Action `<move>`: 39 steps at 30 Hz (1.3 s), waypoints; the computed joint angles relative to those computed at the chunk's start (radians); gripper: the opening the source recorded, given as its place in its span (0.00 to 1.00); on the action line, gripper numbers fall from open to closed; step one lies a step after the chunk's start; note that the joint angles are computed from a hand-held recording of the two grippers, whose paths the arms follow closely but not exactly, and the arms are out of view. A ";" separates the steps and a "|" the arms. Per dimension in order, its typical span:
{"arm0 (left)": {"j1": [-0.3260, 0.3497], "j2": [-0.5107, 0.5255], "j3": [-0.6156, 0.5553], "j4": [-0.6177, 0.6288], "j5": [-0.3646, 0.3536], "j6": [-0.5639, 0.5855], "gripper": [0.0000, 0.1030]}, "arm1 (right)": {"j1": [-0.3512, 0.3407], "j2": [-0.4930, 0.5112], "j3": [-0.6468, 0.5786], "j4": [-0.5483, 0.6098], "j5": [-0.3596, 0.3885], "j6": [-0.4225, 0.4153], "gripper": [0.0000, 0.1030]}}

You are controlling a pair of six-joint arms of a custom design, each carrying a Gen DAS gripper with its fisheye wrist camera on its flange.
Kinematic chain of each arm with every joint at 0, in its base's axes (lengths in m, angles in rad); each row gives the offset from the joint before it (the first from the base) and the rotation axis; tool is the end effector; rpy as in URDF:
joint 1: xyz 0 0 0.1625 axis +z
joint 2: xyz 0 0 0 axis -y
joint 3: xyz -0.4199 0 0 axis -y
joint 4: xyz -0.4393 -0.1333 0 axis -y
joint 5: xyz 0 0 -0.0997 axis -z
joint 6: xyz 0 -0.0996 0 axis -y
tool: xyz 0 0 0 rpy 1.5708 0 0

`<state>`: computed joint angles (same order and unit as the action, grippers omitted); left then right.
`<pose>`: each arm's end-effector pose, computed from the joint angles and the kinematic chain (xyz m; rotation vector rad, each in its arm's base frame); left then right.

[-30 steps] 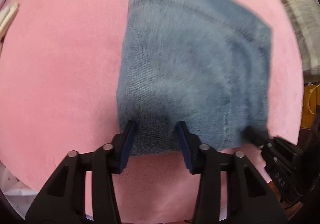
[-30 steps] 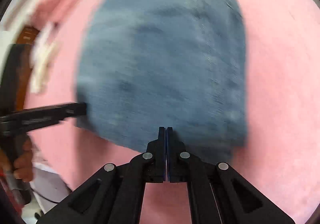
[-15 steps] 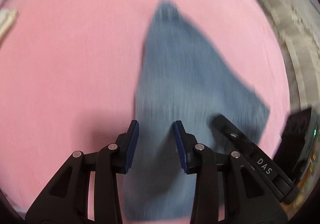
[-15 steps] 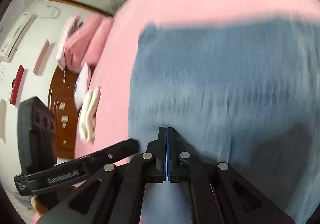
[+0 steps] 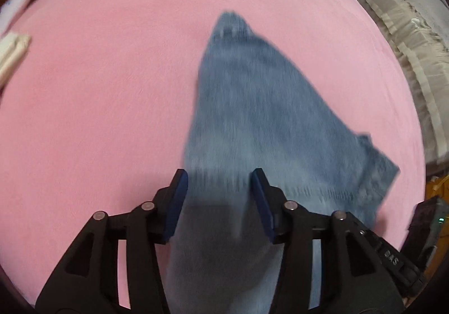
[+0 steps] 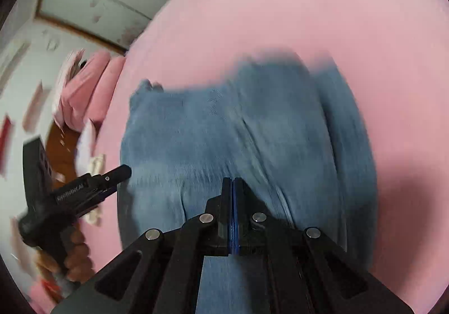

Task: Fold large clothes
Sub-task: 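Press and straighten the folded jacket bundle with both tools, then open both tools and lift them back from the folded denim bundle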

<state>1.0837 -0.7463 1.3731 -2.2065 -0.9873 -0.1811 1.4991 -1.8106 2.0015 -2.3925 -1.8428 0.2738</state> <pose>-0.1916 -0.7637 0.1077 0.3899 2.5509 -0.2650 0.0727 -0.4751 0.4684 -0.6020 -2.7259 0.9438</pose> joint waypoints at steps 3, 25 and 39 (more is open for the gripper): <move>-0.014 -0.057 0.089 -0.012 0.010 -0.009 0.49 | -0.035 -0.107 0.112 -0.047 0.070 0.086 0.00; -0.147 -0.433 0.379 0.546 0.088 -0.103 0.53 | 0.593 -0.049 0.026 0.788 -0.487 0.885 0.77; -0.109 -0.432 0.253 0.660 0.024 -0.116 0.68 | 0.785 0.196 -0.202 0.948 -0.524 0.874 0.84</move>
<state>0.9751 -1.1785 1.6266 -1.5470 -0.9634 -0.2968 2.2844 -1.6143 1.7992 -1.4447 -2.3668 1.1473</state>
